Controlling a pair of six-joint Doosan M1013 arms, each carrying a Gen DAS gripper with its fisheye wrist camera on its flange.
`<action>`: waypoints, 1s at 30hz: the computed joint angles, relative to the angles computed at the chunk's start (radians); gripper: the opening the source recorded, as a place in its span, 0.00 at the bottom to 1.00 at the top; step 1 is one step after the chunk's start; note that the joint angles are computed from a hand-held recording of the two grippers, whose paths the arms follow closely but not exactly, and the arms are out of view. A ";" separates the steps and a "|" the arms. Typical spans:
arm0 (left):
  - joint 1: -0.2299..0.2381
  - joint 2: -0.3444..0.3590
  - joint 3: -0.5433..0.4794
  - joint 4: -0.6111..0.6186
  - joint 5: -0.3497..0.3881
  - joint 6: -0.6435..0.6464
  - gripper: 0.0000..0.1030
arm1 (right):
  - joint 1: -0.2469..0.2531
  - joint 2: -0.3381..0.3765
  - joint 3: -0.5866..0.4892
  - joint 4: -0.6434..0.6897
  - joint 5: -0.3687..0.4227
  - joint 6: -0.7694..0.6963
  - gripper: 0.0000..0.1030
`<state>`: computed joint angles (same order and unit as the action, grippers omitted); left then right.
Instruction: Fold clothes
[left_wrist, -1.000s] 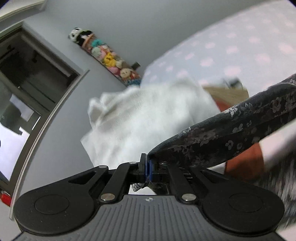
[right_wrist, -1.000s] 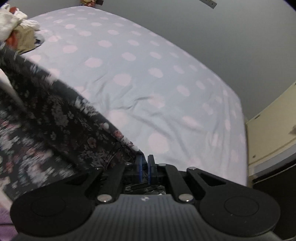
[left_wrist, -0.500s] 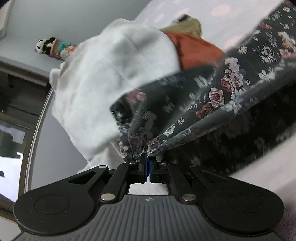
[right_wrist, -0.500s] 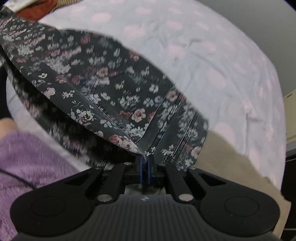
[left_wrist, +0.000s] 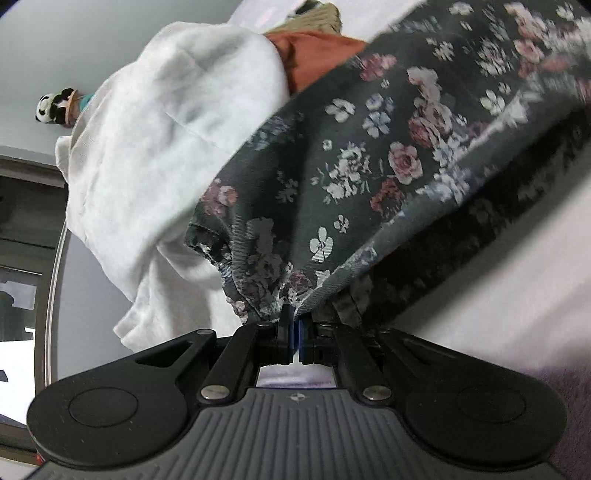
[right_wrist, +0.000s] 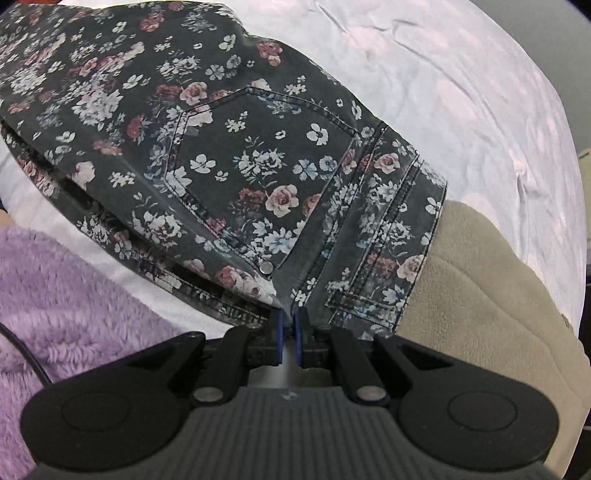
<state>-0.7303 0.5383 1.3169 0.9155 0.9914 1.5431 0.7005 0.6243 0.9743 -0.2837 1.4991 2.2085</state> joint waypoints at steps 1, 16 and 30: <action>-0.001 0.005 0.000 0.006 0.008 -0.001 0.05 | -0.002 0.002 -0.002 0.005 0.001 0.005 0.08; 0.023 -0.020 -0.070 -0.289 0.085 -0.073 0.45 | 0.030 -0.062 0.023 -0.051 -0.162 0.272 0.45; 0.113 -0.126 0.023 -0.536 -0.132 -1.012 0.49 | 0.111 0.032 -0.029 -0.321 -0.416 0.736 0.51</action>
<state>-0.6175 0.4123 1.3402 0.3793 0.8592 0.5310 0.8119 0.6568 0.9453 -0.6045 1.0827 2.9445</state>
